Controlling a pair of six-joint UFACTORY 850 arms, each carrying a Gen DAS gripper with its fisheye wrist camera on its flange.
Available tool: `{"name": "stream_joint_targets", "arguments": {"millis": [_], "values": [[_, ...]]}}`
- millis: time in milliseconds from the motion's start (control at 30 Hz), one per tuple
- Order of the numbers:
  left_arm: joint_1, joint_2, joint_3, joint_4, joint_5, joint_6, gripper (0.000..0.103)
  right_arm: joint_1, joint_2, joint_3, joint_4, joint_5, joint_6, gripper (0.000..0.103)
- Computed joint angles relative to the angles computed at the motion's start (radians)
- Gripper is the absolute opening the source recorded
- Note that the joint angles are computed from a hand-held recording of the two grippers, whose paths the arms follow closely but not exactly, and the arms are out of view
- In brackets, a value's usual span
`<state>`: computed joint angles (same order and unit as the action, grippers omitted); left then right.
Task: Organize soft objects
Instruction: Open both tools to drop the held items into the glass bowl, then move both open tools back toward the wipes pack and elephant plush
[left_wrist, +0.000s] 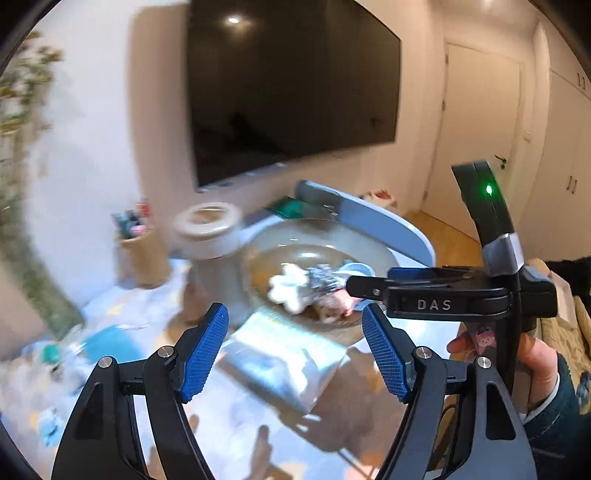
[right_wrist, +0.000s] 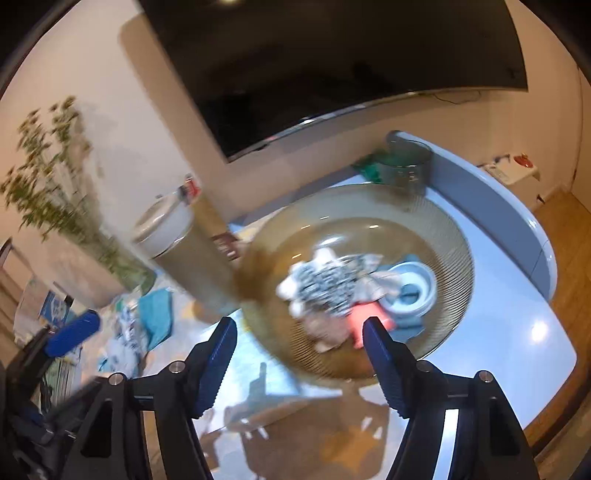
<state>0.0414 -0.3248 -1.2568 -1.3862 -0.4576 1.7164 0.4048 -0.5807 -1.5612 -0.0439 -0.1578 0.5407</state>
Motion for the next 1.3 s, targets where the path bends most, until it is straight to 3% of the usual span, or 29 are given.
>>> {"name": "stream_joint_targets", "arguments": {"millis": [167,300,433,500,567,700,900,967,1200,1300], "values": [[0.127,0.113,0.132,-0.148,0.024,0.169,0.074,0.076,0.02,0.019,-0.184,0.048,0.166,0.078],[0.249,0.139,0.182,-0.227,0.052,0.228,0.077,0.149,-0.021,-0.034,-0.014,0.073,-0.041,0.08],[0.38,0.086,0.184,-0.267,0.095,0.175,0.077,0.219,-0.152,-0.217,0.097,-0.02,-0.196,0.08],[0.407,0.041,0.173,-0.283,0.142,0.166,0.077,0.255,-0.237,-0.332,0.118,-0.076,-0.24,0.08],[0.432,-0.018,0.153,-0.285,0.184,0.141,0.077,0.291,-0.321,-0.442,0.005,-0.119,-0.168,0.08],[0.462,-0.132,0.103,-0.247,0.215,0.057,0.077,0.339,-0.465,-0.614,-0.193,-0.191,-0.042,0.08],[0.48,-0.232,0.048,-0.14,0.211,-0.085,0.077,0.337,-0.571,-0.718,-0.159,-0.214,-0.075,0.08],[0.486,-0.243,0.034,-0.07,0.196,-0.167,0.077,0.332,-0.581,-0.718,-0.162,-0.208,-0.067,0.08],[0.478,-0.242,0.043,-0.077,0.212,-0.149,0.077,0.324,-0.596,-0.733,-0.056,-0.213,-0.178,0.08],[0.457,-0.209,0.069,-0.061,0.212,-0.11,0.077,0.321,-0.628,-0.801,0.02,-0.288,-0.248,0.08]]}}
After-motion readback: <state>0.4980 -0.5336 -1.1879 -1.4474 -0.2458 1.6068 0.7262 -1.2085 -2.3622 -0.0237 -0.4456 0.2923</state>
